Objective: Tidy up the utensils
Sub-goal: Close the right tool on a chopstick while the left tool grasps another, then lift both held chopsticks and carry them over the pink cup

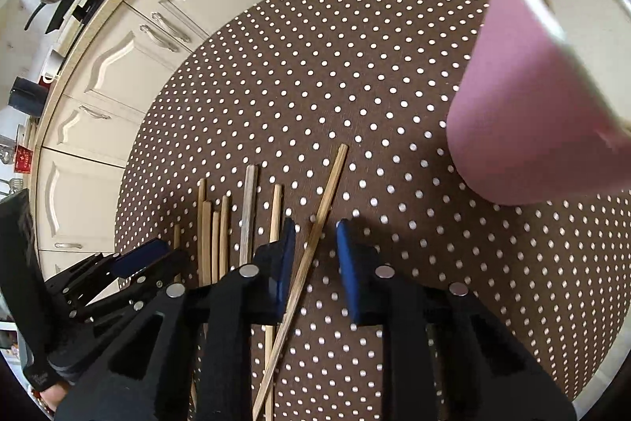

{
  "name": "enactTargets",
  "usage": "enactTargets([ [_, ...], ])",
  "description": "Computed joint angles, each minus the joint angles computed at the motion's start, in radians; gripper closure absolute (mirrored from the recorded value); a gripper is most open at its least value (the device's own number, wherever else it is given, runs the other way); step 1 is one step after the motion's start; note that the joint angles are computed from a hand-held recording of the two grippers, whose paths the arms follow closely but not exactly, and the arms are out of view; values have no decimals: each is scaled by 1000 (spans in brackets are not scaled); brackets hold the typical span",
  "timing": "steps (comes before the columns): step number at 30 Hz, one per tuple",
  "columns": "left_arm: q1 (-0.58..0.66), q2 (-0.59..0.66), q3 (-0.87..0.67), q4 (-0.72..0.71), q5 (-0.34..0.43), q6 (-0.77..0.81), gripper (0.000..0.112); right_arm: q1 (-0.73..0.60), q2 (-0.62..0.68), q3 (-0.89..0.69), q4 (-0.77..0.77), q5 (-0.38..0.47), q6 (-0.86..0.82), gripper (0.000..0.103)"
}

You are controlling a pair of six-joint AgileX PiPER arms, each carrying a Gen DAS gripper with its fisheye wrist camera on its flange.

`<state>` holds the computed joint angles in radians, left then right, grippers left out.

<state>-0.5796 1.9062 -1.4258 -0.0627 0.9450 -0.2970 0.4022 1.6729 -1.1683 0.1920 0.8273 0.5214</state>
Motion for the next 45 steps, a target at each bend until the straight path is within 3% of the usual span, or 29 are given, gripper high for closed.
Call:
enactTargets([
  [9,5,49,-74,58,28,-26,106,30,81,-91,-79,60,19,95],
  [15,23,12,-31,5,-11,-11,107,15,60,-62,-36,36,-6,99],
  [26,27,-161,-79,-50,4,24,107,57,-147,-23,-94,11,90,99],
  [45,-88,-345,-191,-20,36,5,107,301,-461,-56,-493,155,518,99],
])
